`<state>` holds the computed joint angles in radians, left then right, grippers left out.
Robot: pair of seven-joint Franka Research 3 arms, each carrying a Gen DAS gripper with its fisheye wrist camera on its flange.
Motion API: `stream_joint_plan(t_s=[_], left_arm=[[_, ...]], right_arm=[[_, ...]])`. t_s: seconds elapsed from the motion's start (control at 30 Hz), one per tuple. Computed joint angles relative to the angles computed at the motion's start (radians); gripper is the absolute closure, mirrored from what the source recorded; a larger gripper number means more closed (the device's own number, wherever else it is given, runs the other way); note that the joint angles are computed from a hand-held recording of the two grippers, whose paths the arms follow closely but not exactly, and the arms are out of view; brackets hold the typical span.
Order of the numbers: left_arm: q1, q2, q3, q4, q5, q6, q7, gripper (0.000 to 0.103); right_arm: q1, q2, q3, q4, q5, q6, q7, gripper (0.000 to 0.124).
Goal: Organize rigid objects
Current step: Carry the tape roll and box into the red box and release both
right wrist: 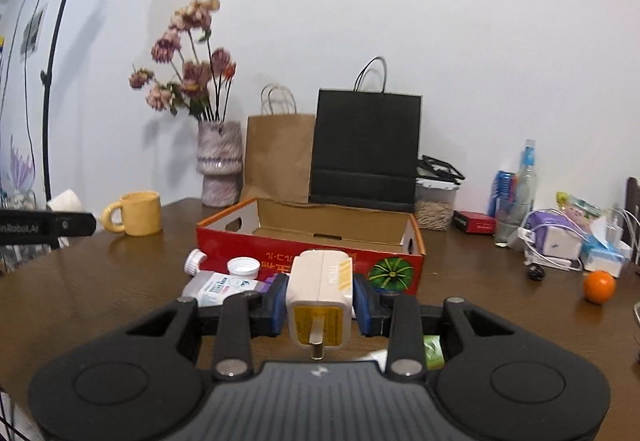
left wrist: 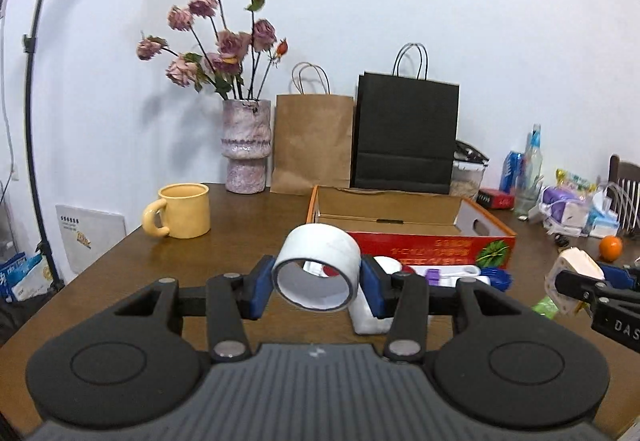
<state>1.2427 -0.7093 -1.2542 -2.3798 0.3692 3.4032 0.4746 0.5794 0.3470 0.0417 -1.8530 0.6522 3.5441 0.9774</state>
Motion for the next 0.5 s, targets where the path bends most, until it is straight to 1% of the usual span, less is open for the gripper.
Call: stream_joint_plan(t_s=[0.03, 0.1, 0.2, 0.23, 0.37, 0.5], left_arm=[[-0.031, -0.01, 0.02, -0.015, -0.006, -0.005, -0.005, 0.056], [-0.073, -0.022, 0.045, -0.033, -0.012, -0.008, -0.012, 0.057], [-0.096, -0.049, 0.057, -0.04, -0.014, -0.005, -0.012, 0.057], [-0.095, -0.057, 0.056, -0.037, -0.015, -0.002, -0.012, 0.056], [-0.097, -0.066, 0.051, -0.031, -0.012, -0.006, -0.015, 0.057], [-0.054, -0.057, 0.019, -0.001, -0.005, -0.011, -0.016, 0.056]], right_arm=[[-0.022, -0.028, 0.023, -0.04, -0.021, 0.014, 0.024, 0.093], [-0.051, -0.062, 0.048, -0.093, -0.058, 0.04, 0.057, 0.093], [-0.077, -0.094, 0.064, -0.141, -0.09, 0.071, 0.097, 0.093], [-0.084, -0.098, 0.067, -0.152, -0.1, 0.08, 0.108, 0.093], [-0.107, -0.109, 0.075, -0.178, -0.127, 0.076, 0.151, 0.093], [-0.128, -0.098, 0.078, -0.17, -0.169, 0.072, 0.189, 0.093]])
